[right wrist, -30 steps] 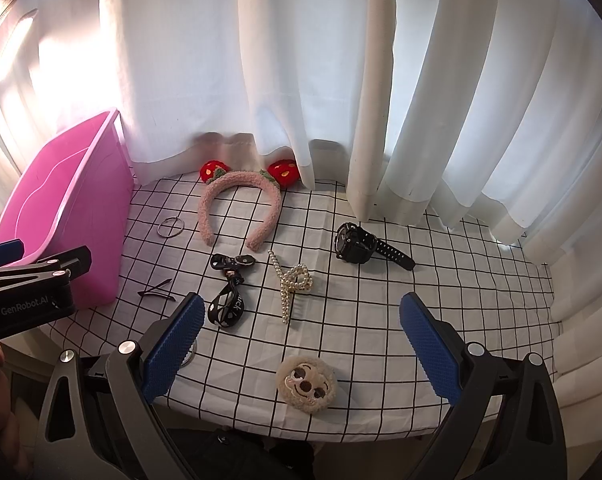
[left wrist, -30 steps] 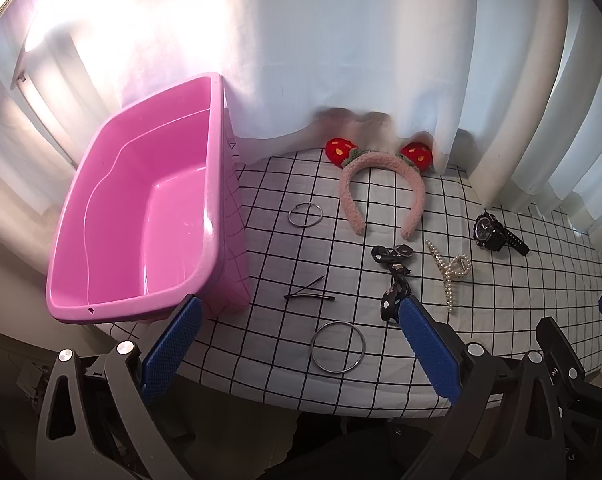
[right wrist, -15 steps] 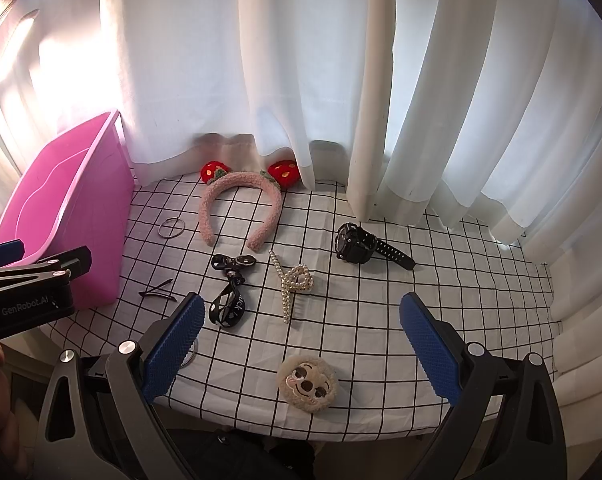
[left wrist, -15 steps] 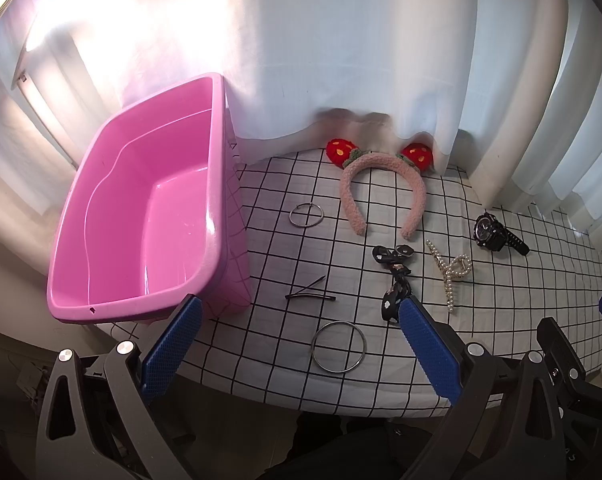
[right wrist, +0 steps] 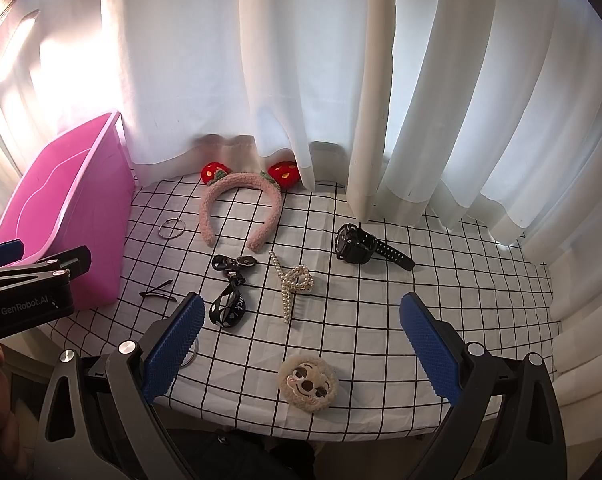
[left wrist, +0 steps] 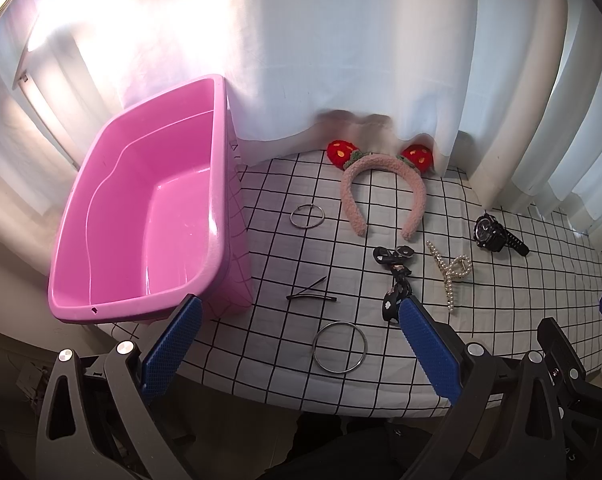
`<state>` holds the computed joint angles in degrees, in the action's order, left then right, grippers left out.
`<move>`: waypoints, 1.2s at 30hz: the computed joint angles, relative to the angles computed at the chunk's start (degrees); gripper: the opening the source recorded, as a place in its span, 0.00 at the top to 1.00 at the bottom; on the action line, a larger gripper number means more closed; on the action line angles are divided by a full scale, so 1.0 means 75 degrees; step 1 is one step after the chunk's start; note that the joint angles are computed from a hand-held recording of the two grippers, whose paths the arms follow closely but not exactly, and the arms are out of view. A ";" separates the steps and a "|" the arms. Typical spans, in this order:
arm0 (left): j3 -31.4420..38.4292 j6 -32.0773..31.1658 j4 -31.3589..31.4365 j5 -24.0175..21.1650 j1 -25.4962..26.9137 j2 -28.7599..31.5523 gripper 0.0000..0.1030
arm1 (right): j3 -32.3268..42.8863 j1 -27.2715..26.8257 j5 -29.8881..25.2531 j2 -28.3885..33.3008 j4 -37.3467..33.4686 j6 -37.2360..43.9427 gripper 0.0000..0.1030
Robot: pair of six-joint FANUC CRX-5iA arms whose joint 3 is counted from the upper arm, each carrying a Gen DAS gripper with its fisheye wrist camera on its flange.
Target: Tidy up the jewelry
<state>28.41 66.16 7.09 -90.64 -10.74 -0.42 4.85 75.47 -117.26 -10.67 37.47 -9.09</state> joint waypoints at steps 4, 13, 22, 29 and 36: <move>0.0015 -0.0009 0.0009 -0.0003 0.0006 0.0011 0.06 | -0.0025 0.0013 0.0004 -0.0002 0.0012 -0.0023 0.09; 0.0038 -0.0028 0.0034 -0.0006 0.0039 0.0019 0.06 | -0.0027 -0.0011 0.0017 -0.0001 0.0042 -0.0029 0.09; 0.0090 -0.0027 0.0035 -0.0074 0.0043 0.0075 0.06 | -0.0080 -0.0001 0.0040 -0.0046 0.0003 -0.0092 0.09; -0.0345 -0.0022 0.0418 -0.0200 0.0352 0.0071 0.06 | -0.0670 0.0345 0.0126 -0.0584 -0.0277 -0.0974 0.09; -0.1617 -0.0542 0.0385 0.0188 0.0560 -0.0341 0.06 | -0.1808 0.0824 0.0684 -0.1496 -0.1270 -0.2267 0.09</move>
<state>16.28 62.09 9.98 -89.23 -6.54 -2.98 -8.71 81.65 -112.13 -21.89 27.95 -26.09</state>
